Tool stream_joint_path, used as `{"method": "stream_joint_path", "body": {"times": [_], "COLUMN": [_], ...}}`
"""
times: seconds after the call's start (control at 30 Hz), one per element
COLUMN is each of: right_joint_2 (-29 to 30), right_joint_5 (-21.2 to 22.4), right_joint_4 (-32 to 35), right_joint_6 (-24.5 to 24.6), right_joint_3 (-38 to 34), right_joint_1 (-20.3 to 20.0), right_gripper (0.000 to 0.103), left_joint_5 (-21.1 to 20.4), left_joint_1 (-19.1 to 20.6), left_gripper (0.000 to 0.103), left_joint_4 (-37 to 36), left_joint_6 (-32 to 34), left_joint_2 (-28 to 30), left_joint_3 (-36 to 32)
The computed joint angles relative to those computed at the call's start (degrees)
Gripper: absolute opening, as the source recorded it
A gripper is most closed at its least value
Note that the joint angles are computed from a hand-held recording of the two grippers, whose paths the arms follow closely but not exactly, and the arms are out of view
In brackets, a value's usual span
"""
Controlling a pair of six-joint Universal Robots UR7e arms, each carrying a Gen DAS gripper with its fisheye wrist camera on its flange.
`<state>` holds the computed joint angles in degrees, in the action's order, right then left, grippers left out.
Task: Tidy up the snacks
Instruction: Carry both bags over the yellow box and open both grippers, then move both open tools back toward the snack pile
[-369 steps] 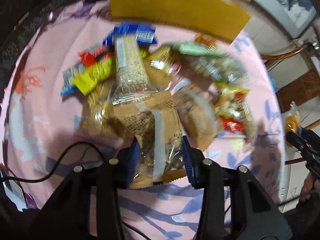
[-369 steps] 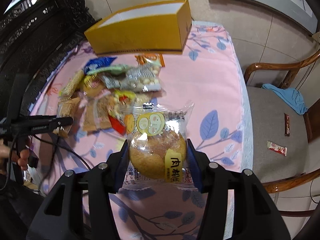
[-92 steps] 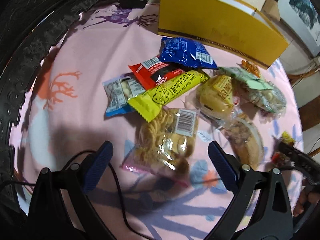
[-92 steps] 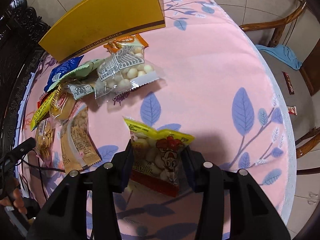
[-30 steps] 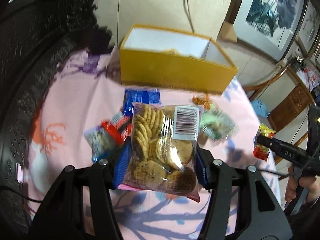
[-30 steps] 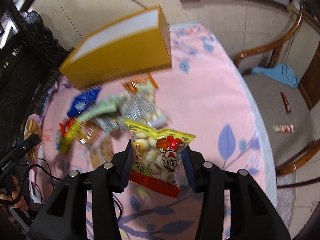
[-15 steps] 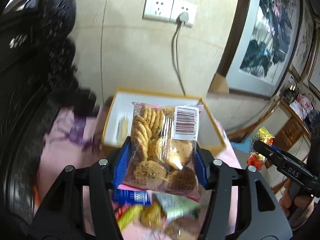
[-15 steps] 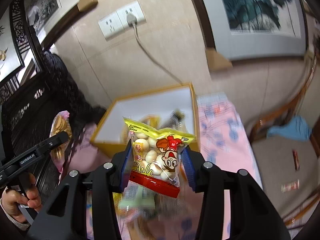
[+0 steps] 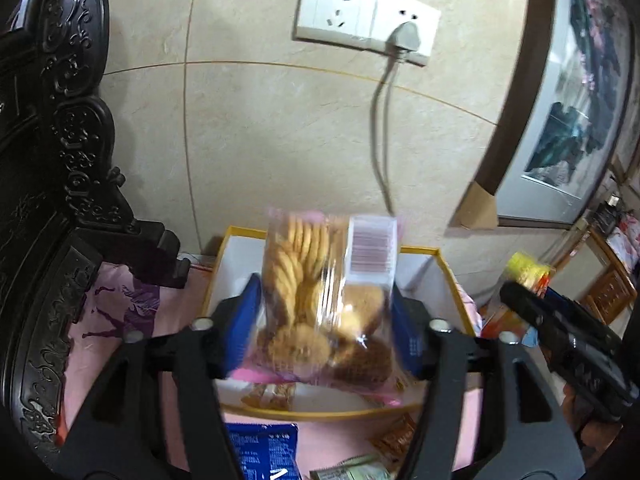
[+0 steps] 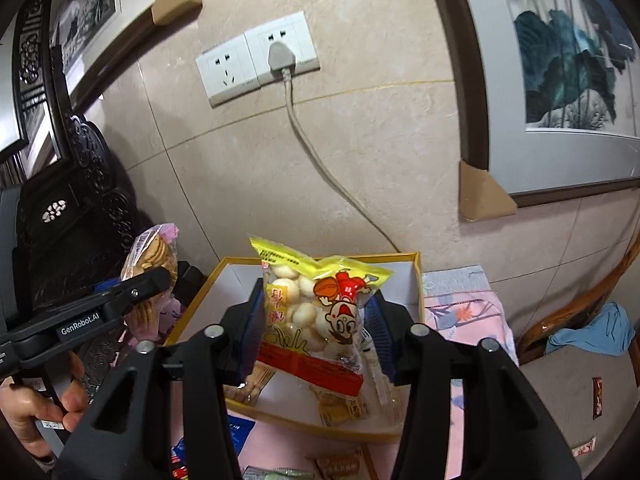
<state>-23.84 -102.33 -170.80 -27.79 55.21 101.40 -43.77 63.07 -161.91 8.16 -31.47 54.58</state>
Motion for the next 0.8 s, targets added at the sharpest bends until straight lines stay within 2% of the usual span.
{"method": "stream_joint_path", "body": {"times": [0.03, 0.1, 0.17, 0.33, 0.53, 0.8], "right_joint_2": [0.2, -0.4, -1.1, -4.6, -9.7, -16.7], "right_joint_5": [-1.2, -0.4, -0.2, 0.2, -1.0, -4.3], "right_joint_4": [-1.7, -6.8, -9.7, -9.5, -9.5, -3.1], "right_joint_6": [-0.5, -2.4, -3.6, -3.7, -3.5, 1.1], "right_joint_3": [0.4, 2.7, 4.7, 10.1, 18.9, 32.9], "right_joint_1": [0.2, 0.4, 0.5, 0.4, -0.7, -4.6], "right_gripper": [0.080, 0.093, 0.093, 0.093, 0.093, 0.093], "left_joint_5": [1.2, 0.5, 0.3, -0.2, 2.4, 5.0], "left_joint_1": [-0.2, -0.4, -0.7, -1.1, -2.1, -2.7], "left_gripper": [0.093, 0.094, 0.094, 0.095, 0.097, 0.097], "left_joint_4": [-0.3, -3.8, -5.6, -6.3, -10.6, -6.0], "left_joint_6": [-0.5, 0.9, 1.9, 0.0, -3.0, -16.2], "left_joint_2": [0.2, -0.3, -1.2, -4.8, -11.4, -20.4], "left_joint_3": [-0.2, 1.0, 2.6, 7.9, 20.0, 37.2]}}
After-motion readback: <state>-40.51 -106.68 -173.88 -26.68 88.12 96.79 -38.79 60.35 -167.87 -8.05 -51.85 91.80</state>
